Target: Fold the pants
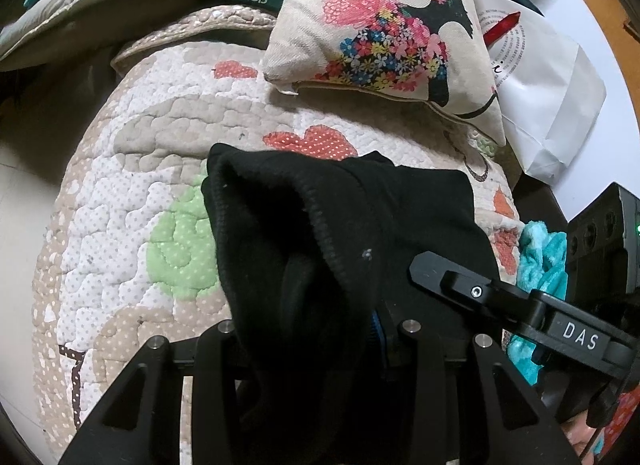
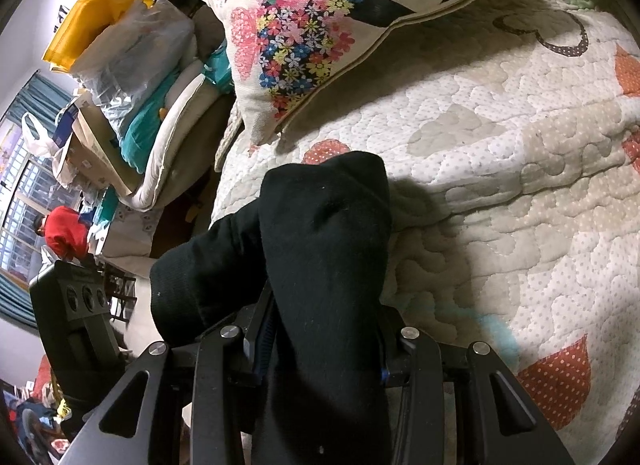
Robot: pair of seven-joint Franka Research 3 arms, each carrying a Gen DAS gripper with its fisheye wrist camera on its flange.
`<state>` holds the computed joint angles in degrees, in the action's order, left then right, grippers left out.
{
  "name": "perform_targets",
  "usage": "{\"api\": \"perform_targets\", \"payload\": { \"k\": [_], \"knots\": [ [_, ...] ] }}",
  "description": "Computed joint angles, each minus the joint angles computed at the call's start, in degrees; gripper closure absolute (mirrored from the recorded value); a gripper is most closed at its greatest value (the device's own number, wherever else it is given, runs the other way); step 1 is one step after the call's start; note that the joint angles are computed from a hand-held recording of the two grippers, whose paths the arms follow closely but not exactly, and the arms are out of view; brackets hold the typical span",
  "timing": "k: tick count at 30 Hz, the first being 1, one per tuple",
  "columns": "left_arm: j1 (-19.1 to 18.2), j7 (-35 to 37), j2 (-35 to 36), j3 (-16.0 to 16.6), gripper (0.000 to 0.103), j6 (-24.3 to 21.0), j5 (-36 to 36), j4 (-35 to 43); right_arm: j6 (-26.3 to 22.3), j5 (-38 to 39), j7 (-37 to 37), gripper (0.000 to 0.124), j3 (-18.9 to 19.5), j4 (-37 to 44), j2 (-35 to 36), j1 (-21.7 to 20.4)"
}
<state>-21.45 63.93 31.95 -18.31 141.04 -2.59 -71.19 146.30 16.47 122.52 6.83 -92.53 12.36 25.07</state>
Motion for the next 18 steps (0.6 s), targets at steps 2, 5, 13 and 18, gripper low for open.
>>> {"api": "perform_targets", "payload": {
  "k": [2, 5, 13, 18],
  "knots": [
    [0.38, -0.06, 0.13, -0.29, 0.064, 0.10, -0.74, -0.07, -0.03, -0.26, 0.16, 0.081, -0.07, 0.00, 0.08, 0.07],
    [1.27, 0.31, -0.27, -1.04, 0.064, 1.10, -2.44, -1.02, 0.37, -0.35, 0.53, 0.081, -0.09, -0.38, -0.09, 0.15],
    [3.42, 3.03, -3.53, -3.11, 0.064, 8.18, -6.52, -4.73, 3.74, -3.02, 0.49, 0.082, -0.32, 0.49, -1.45, 0.84],
    [2.95, 3.77, -3.64, -2.72, 0.064, 8.74, -6.31, -4.07, 5.09, -4.65, 0.16, 0.082, -0.35, 1.09, -2.22, 0.94]
  ]
}}
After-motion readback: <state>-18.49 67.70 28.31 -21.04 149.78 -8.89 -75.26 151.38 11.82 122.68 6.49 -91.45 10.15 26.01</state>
